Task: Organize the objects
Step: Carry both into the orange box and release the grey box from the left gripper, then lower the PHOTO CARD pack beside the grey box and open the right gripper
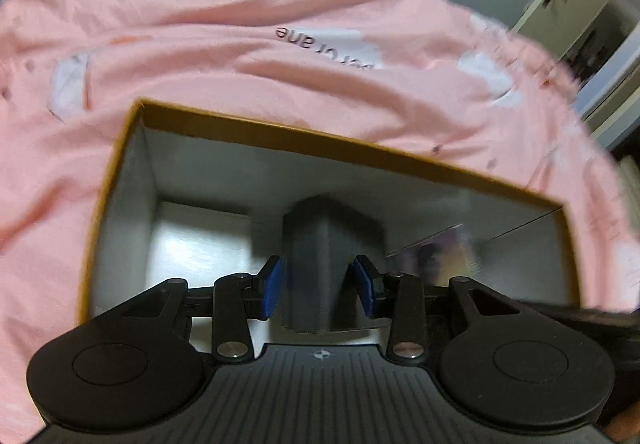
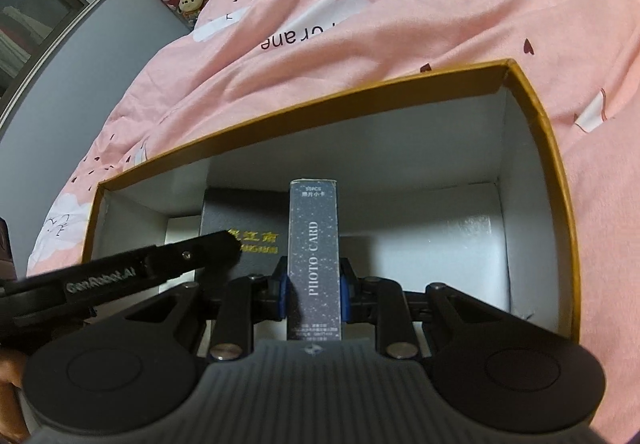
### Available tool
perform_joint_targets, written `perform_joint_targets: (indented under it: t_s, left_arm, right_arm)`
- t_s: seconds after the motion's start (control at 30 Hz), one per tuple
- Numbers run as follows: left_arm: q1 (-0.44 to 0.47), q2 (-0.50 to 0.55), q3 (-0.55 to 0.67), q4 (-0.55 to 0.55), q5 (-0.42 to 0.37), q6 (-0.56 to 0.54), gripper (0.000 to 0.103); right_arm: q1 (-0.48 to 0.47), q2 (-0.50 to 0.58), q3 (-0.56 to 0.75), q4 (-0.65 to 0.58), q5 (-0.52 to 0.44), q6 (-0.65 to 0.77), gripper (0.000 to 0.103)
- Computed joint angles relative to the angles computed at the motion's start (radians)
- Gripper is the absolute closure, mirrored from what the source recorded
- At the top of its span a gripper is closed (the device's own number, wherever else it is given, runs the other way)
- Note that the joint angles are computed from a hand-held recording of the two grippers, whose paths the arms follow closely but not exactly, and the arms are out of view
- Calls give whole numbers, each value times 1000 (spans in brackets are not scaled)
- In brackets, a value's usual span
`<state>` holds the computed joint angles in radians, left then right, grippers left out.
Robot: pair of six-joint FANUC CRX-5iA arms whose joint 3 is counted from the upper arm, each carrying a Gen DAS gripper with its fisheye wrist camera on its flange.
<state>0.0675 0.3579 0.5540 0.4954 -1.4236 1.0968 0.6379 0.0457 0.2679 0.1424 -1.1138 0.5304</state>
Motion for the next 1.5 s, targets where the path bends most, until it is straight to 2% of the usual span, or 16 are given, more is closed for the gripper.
perform_joint_targets:
  t_s: [0.07, 0.2, 0.33, 0.47, 0.6, 0.87, 0.97, 1.07, 1.33, 1.5]
  left_arm:
    - [-11, -23, -15, -45, 38, -31, 59]
    - [-9, -32, -20, -43, 28, -68, 59]
    - [-3, -51, -26, -46, 13, -173, 39]
    - [-8, -61, -18, -78, -19, -276, 35]
    - [-27, -85, -43, -141, 1, -346, 34]
    - [-52, -107, -71, -211, 47, -391, 35]
    - [-56, -99, -60, -227, 45, -371, 43]
    - [-54, -105, -76, -222, 58, -369, 43]
    - [-52, -104, -74, -219, 58, -358, 43]
    - [-50, -100, -69, -216, 54, -353, 45]
  right_arm:
    - [-4, 2, 3, -5, -6, -1, 78]
    - [-5, 5, 1, -1, -16, -4, 78]
    - [-22, 17, 14, -32, -3, -9, 78]
    - [-28, 41, 35, -33, -7, -6, 78]
    - [-44, 55, 54, -91, 7, 18, 78]
    - [-69, 61, 62, -150, 24, 42, 78]
    - [-79, 68, 78, -173, -1, 73, 74]
    - [-68, 87, 101, -139, -42, 98, 71]
    - [-11, 147, 169, 22, -188, 237, 49]
    - [-9, 142, 175, 12, -223, 378, 34]
